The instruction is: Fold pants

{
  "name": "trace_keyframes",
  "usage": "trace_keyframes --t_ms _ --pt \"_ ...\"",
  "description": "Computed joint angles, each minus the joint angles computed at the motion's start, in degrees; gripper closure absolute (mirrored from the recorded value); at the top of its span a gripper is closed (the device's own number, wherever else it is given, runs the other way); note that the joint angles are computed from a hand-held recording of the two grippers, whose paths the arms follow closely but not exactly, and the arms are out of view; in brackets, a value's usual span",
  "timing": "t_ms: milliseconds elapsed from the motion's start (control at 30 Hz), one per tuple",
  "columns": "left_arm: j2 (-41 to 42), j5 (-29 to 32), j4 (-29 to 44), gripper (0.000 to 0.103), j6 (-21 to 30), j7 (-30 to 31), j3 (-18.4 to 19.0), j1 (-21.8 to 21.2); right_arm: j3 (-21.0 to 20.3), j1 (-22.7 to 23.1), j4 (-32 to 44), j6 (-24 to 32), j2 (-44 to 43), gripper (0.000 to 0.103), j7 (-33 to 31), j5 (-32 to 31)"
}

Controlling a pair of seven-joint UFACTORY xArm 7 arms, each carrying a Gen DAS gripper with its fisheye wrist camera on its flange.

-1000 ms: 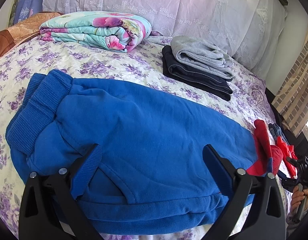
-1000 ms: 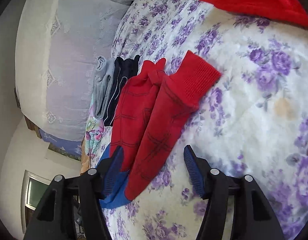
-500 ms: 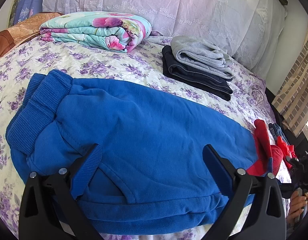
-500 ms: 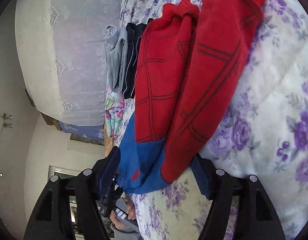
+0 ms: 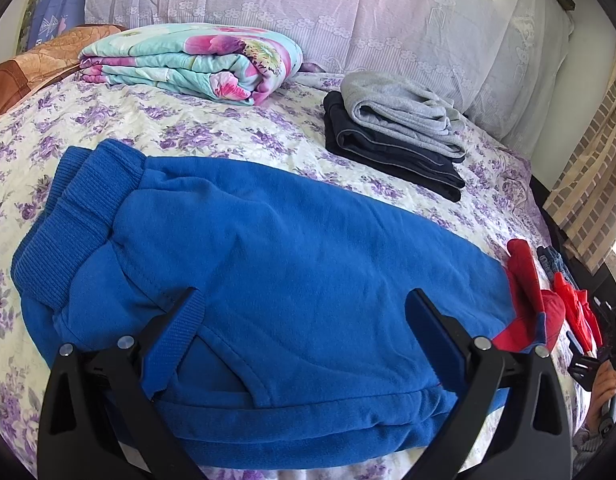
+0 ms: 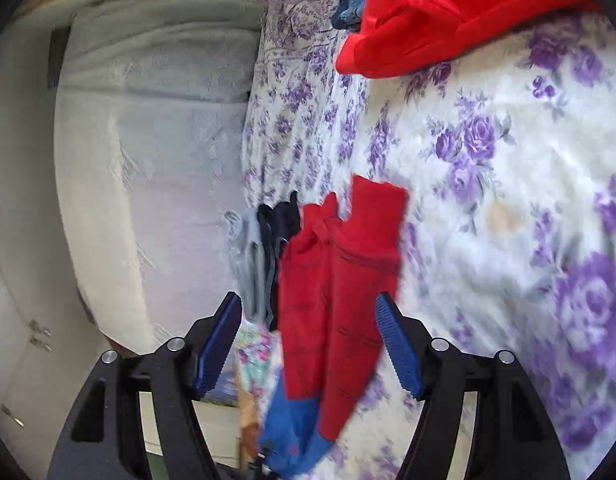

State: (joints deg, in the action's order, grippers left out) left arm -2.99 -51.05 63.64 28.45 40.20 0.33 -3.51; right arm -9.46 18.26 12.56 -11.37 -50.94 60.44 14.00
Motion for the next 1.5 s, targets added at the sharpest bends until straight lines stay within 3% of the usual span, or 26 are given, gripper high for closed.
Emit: trace_keyframes --t_ms 167,233,300,367,433,600,667,733,800,933,967,1033,1133,1200,1233,1267,1300,1400,1500 --pt "0.13 0.21 0.03 0.005 -0.20 0.07 -0.05 0.07 3.22 -2.26 5.14 13.42 2.89 0.037 -4.27 -2.12" --pt "0.20 0.24 0.10 0.005 -0.18 0.09 -0.07 0.11 4.06 -2.72 6.15 16.78 4.06 0.047 -6.07 -1.97" --pt "0.14 0.21 0.04 0.005 -0.18 0.13 -0.06 0.12 2.71 -2.05 7.12 18.68 5.79 0.070 -9.43 -1.64" --pt "0.17 -0.23 0.13 0.005 0.03 0.41 0.02 0.17 -1.68 1.97 5.34 14.72 5.79 0.084 -12.93 1.24" --pt "-0.11 -0.47 -0.12 0.005 0.01 0.45 -0.03 0.13 -7.28 7.51 3.94 11.53 4.68 0.089 -17.09 3.76" --pt "-0.17 -0.55 -0.19 0.005 -0.05 0.39 0.03 0.00 -4.31 6.95 3.99 6.15 7.29 0.088 -16.05 5.49" --pt "0.00 -0.60 -0.02 0.005 -0.03 0.39 0.02 -0.01 -5.86 8.69 5.37 3.63 8.02 0.089 -14.63 5.03" --pt "-0.14 -0.34 -0.23 0.005 -0.23 0.36 -0.01 0.01 -1.00 2.44 8.24 7.18 8.57 0.092 -12.96 1.31" --pt "-0.30 -0.42 -0.42 0.005 -0.32 0.36 0.00 -0.07 4.53 -4.82 11.23 16.57 7.34 0.093 -15.36 2.06" --pt "-0.30 -0.36 -0.44 0.005 -0.37 0.33 0.04 -0.13 6.35 -10.54 9.66 31.08 1.92 0.095 -14.14 0.20" --pt "-0.30 -0.36 -0.44 0.005 -0.37 0.33 0.05 -0.14 6.33 -11.40 8.79 32.65 0.77 0.103 -14.13 0.23" --pt "-0.32 -0.25 -0.46 0.005 -0.43 0.27 0.05 -0.15 6.28 -12.56 7.20 33.84 -1.74 0.103 -14.21 0.57" --pt "-0.32 -0.30 -0.46 0.005 -0.42 0.26 0.07 -0.16 12.20 -18.11 8.79 34.19 -3.61 0.098 -11.13 -2.98" --pt "-0.33 -0.20 -0.46 0.005 -0.46 0.20 0.07 -0.18 13.41 -16.67 13.82 32.19 1.12 0.090 -13.58 -5.65" --pt "-0.36 -0.25 -0.48 0.005 -0.43 0.22 0.08 -0.18 13.12 -14.64 17.21 30.97 5.24 0.080 -15.28 -6.03" --pt "-0.39 -0.34 -0.50 0.005 -0.39 0.27 0.10 -0.18 13.42 -13.67 20.03 30.43 8.57 0.047 -16.04 -6.35" --pt "-0.37 -0.48 -0.45 0.005 -0.33 0.34 0.13 -0.18 14.60 -13.66 23.86 30.76 12.72 0.036 -16.39 -7.36" --pt "-0.24 -0.68 -0.29 0.005 -0.20 0.33 0.11 -0.20 19.00 -15.15 37.56 33.65 26.40 0.036 -18.18 -13.78" --pt "-0.40 -1.23 -0.33 0.005 0.03 0.58 0.19 -0.18 22.97 -18.11 51.50 41.63 38.17 0.037 -13.54 -23.80"
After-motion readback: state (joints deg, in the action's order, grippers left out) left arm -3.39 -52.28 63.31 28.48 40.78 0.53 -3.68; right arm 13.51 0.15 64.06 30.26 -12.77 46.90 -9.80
